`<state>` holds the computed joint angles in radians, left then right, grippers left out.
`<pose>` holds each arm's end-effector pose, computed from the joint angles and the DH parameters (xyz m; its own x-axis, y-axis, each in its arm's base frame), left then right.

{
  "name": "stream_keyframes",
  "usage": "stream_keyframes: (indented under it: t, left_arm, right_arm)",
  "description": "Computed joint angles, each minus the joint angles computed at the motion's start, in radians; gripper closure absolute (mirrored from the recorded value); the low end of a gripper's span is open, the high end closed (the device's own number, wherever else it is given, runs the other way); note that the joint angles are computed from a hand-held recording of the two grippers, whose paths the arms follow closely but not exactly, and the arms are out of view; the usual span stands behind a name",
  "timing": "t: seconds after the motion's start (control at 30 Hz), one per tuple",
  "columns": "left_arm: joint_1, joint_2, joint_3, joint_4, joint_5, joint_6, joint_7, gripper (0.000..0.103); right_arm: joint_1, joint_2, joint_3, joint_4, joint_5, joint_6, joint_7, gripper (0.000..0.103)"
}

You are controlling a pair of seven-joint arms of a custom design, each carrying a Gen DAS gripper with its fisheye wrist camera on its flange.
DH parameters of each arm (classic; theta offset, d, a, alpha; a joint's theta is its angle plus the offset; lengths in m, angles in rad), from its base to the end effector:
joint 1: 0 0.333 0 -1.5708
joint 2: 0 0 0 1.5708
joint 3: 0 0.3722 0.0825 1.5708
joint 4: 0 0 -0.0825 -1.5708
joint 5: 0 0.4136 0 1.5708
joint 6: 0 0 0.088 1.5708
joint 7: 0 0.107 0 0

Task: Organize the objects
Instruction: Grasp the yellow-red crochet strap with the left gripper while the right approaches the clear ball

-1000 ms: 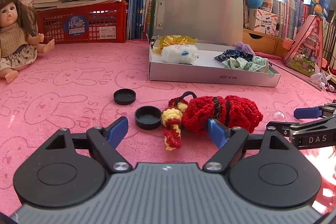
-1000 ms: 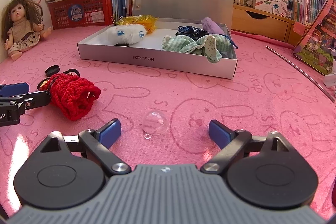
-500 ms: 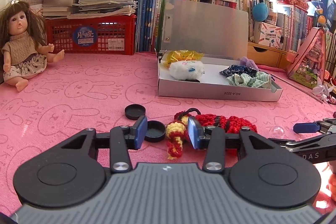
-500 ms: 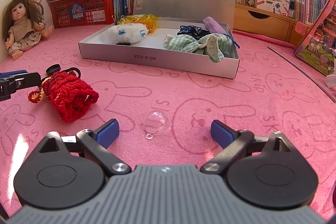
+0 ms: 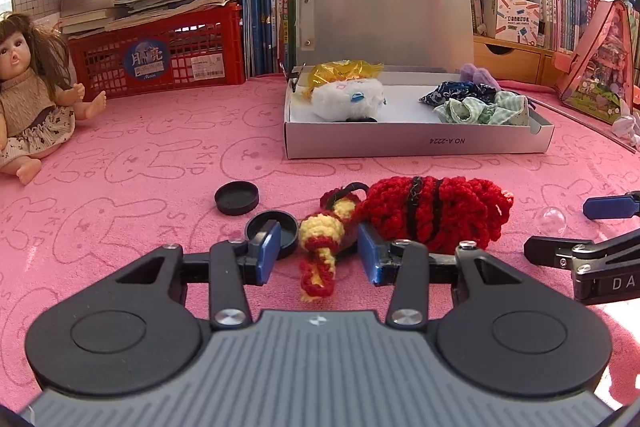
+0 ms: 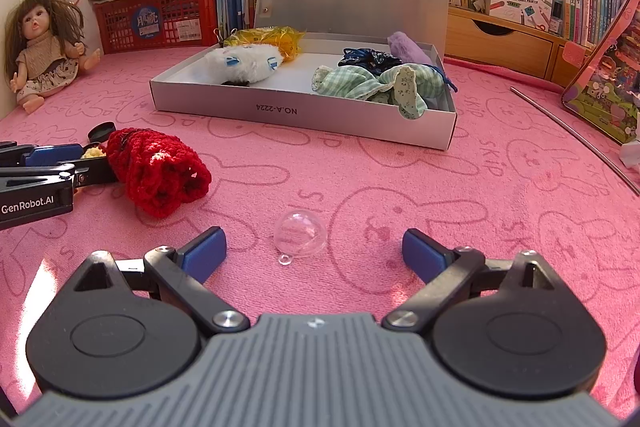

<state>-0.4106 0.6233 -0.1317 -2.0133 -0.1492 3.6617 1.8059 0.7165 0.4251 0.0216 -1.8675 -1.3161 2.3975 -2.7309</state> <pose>0.6096 -0.3292 0.2855 -0.4872 -0.8718 -0.0517 -0.4351 0.2936 -0.8512 0.5209 0.4619 0.3338 -0.2471 -0.9689 -0.0123 -0.5984 0.1625 -0.7845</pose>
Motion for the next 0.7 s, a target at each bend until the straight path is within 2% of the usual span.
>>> stream_keyframes:
  t: [0.07,0.2,0.4,0.47,0.6,0.7]
  left_arm:
    - [-0.024,0.007,0.018,0.009,-0.018,0.005,0.019,0.054]
    - [0.013,0.012,-0.017,0.020,0.024,-0.034,-0.005,0.054]
    - [0.016,0.017,-0.015,0.028,0.042,-0.039,-0.026,0.054]
    - [0.006,0.016,-0.007,0.027,0.036,-0.036,-0.027,0.057]
    - [0.002,0.015,-0.002,0.025,0.026,-0.031,-0.033,0.072]
    - [0.024,0.014,-0.021,0.021,0.044,-0.031,-0.053,0.073]
  right_arm:
    - [0.000,0.000,0.000,0.000,0.000,0.000,0.000,0.005]
    - [0.001,0.001,0.000,0.001,0.001,0.000,0.000,0.005]
    - [0.001,0.000,-0.001,0.000,0.000,0.000,0.000,0.005]
    - [0.001,0.000,-0.001,0.000,0.000,0.000,0.000,0.005]
    - [0.002,0.002,-0.001,0.002,-0.011,0.008,0.006,0.009]
    - [0.002,0.001,-0.002,0.001,-0.021,0.015,0.009,0.013]
